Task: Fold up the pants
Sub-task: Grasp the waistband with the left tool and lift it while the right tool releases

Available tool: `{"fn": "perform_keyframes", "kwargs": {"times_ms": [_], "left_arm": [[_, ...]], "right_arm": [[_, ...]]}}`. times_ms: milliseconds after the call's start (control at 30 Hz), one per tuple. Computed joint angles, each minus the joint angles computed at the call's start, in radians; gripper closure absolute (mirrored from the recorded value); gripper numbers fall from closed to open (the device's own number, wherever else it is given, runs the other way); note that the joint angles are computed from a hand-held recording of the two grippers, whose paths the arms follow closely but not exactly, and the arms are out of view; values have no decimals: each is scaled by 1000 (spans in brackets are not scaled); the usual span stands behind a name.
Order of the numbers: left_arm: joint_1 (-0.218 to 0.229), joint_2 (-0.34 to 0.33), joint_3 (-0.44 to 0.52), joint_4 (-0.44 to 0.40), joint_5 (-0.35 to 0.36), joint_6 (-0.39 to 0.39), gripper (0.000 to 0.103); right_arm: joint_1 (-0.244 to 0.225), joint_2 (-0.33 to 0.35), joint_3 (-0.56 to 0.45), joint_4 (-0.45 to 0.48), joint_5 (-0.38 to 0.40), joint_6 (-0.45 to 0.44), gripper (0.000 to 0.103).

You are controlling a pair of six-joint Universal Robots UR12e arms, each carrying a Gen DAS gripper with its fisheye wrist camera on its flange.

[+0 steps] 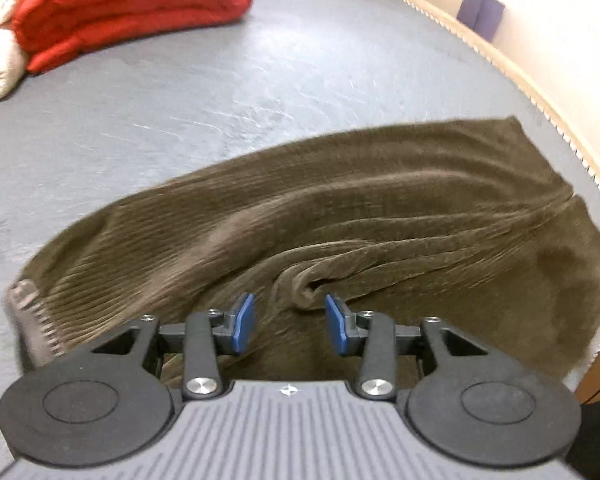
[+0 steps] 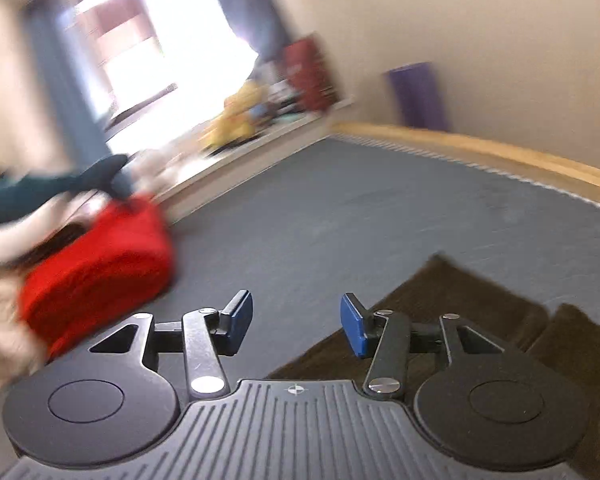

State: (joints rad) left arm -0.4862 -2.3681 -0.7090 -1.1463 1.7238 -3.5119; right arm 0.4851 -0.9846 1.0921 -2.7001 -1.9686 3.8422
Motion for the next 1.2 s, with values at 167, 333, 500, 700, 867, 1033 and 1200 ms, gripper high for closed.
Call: {"fn": "perform_keyframes", "kwargs": {"times_ms": [167, 333, 500, 700, 867, 1033, 1200], "left_arm": [[18, 174, -222, 80, 78, -6, 59], [69, 340, -484, 120, 31, -51, 49], [132, 385, -571, -97, -108, -225, 58], [141, 396, -608, -43, -188, -154, 47], [125, 354, -565, -122, -173, -20, 42], [107, 323, -542, -181, -137, 65, 43], [82, 314, -528, -185, -84, 202, 63]], "right_arm": [[33, -41, 23, 65, 117, -78, 50], [60, -69, 73, 118, 94, -181, 45], [52, -65, 77, 260, 65, -189, 46], [44, -67, 83, 284, 49, -182, 46], [58, -59, 84, 296, 7, -213, 45], [70, -45, 72, 278, -46, -281, 45], [65, -46, 70, 297, -63, -230, 45]]}}
